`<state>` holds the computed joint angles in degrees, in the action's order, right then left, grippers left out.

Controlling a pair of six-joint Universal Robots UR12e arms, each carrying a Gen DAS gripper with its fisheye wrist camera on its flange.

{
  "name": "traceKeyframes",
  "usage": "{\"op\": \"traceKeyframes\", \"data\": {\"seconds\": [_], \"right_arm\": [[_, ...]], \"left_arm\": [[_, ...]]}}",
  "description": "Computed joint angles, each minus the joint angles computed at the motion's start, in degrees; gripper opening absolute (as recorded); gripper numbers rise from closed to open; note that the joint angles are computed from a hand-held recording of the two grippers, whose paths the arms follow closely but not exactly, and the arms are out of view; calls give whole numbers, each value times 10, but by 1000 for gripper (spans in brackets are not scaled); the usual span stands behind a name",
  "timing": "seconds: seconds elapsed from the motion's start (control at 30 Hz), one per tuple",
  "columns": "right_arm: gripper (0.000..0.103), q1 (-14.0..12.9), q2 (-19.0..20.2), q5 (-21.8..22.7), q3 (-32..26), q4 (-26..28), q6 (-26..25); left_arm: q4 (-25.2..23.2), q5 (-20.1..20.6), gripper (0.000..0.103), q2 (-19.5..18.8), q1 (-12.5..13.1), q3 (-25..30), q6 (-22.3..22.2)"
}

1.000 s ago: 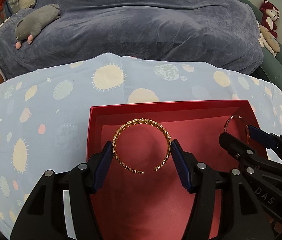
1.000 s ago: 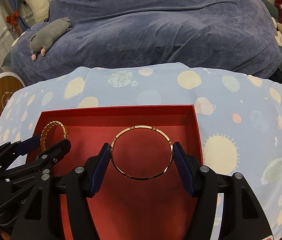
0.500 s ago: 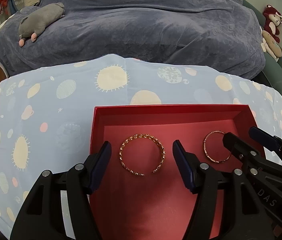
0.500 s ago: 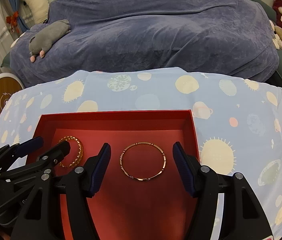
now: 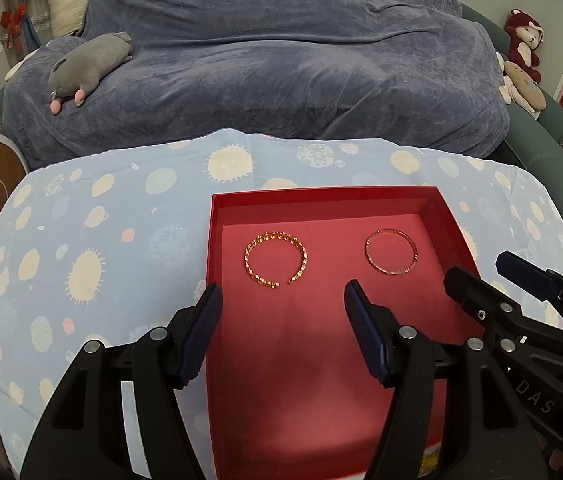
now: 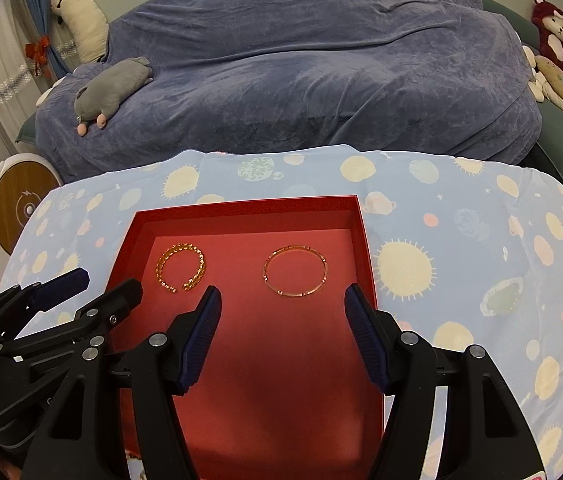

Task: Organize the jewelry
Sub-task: 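Move both tools back to the bracelets beside the box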

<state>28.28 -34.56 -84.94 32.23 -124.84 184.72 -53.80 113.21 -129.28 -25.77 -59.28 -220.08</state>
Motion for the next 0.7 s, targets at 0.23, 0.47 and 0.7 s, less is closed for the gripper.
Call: {"op": "traceKeyframes", "data": {"seconds": [0.23,0.47,0.7], "right_arm": [[62,1,-91,-5,159,-80,-5],[63,0,-158,-15,281,-117,4],[63,-4,-202,-27,370,-129,32]], "left_arm": [[10,13,60,32,-26,-42,-4],[16,9,60,54,-49,-84,-37],[19,5,60,79,-65,-139,-98]]}}
